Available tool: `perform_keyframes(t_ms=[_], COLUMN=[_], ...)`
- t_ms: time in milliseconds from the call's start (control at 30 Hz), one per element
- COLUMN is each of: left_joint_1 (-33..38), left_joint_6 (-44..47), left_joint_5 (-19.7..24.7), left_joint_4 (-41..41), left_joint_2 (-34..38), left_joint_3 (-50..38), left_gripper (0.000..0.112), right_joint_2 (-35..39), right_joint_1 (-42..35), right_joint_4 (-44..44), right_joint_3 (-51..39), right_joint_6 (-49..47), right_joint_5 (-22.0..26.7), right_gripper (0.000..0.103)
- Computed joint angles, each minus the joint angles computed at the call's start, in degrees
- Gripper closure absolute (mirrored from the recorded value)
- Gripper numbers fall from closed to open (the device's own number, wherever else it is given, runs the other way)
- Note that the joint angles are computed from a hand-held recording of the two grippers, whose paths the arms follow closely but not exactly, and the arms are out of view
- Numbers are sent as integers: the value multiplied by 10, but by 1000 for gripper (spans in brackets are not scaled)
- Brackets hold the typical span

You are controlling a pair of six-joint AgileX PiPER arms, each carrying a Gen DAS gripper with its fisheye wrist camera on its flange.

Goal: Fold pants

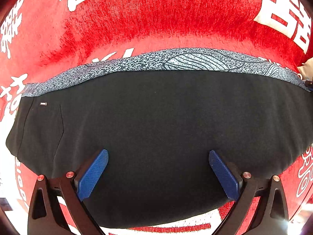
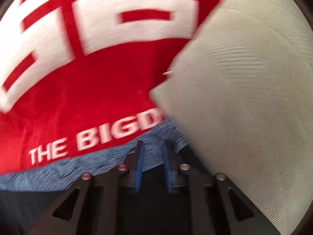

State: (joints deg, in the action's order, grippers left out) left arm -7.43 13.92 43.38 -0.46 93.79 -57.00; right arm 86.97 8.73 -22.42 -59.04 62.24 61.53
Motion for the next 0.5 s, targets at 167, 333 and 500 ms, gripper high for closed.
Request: perform_keyframes(t_ms=[167,333,500], left_joint_1=[22,10,12], left_joint_6=[31,3,-11], left_joint_5=[-4,81,75], left_joint_4=[-13,-3,-12], left_joint_2=[21,73,116], left_joint_3=[-14,-119,-214], left_gripper=[9,9,9], right_joint_2=[-49,-17,5], right_joint_1=[17,138,244], right_joint_4=[96,160,110], right_joint_3=[-21,-54,-43], right_joint_6=[-28,-24,97], right_joint_5=[-10,-70,-71], right_gripper=[68,52,44])
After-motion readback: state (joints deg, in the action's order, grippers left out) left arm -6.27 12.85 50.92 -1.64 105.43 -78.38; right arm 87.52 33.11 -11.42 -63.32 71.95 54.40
